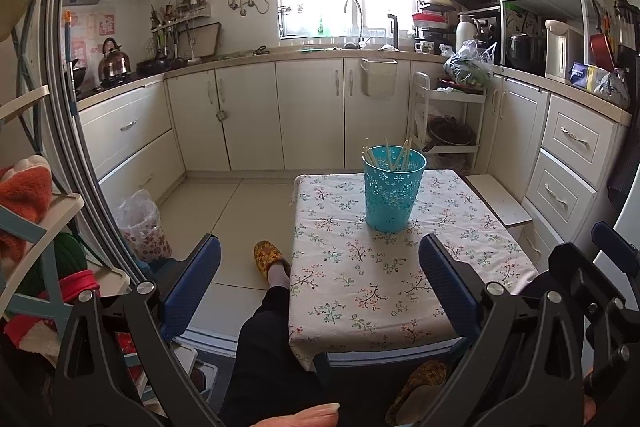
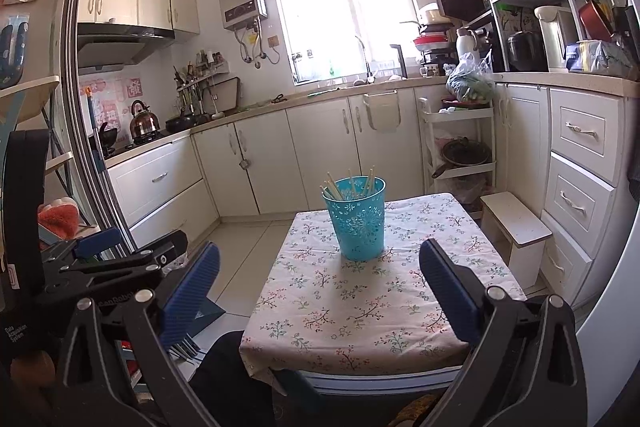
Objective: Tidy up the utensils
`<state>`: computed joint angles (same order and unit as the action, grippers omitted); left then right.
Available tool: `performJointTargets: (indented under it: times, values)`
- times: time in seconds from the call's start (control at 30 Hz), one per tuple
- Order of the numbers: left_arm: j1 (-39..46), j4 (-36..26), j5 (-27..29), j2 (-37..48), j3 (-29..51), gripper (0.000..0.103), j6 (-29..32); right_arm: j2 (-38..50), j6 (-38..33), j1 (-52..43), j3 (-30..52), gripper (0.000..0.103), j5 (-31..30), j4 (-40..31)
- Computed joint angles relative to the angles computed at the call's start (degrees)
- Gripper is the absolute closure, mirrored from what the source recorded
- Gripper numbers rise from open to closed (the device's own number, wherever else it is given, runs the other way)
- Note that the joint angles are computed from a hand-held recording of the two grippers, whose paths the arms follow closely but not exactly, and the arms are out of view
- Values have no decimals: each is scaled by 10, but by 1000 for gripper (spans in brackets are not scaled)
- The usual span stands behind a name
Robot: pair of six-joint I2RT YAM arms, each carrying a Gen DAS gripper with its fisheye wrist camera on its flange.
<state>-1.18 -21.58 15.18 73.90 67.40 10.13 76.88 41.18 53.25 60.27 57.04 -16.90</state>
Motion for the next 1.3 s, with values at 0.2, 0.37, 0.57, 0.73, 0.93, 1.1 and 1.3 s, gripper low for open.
performJointTargets:
  times: [0.2, 0.37, 0.57, 0.73, 0.93, 1.1, 1.3]
  values:
    - [0, 2, -2, -9, -5, 8, -3, 0, -4, 4, 4, 8, 5, -3]
    - [4, 2, 1, -12, -6, 8, -6, 0, -5, 7, 7, 8, 10, -6]
    - [8, 2, 5, -17, -8, 8, -9, -6, -12, 12, 9, 8, 17, -12]
    - [11, 3, 10, -23, -11, 8, -9, -9, -20, 18, 12, 8, 24, -12]
    - [14, 3, 13, -29, -13, 8, -8, -11, -21, 19, 10, 8, 25, -12]
    - [13, 3, 13, -29, -12, 8, -8, -12, -20, 21, 11, 7, 26, -15]
    - [11, 1, 13, -32, -11, 8, -7, -10, -20, 21, 11, 8, 26, -13]
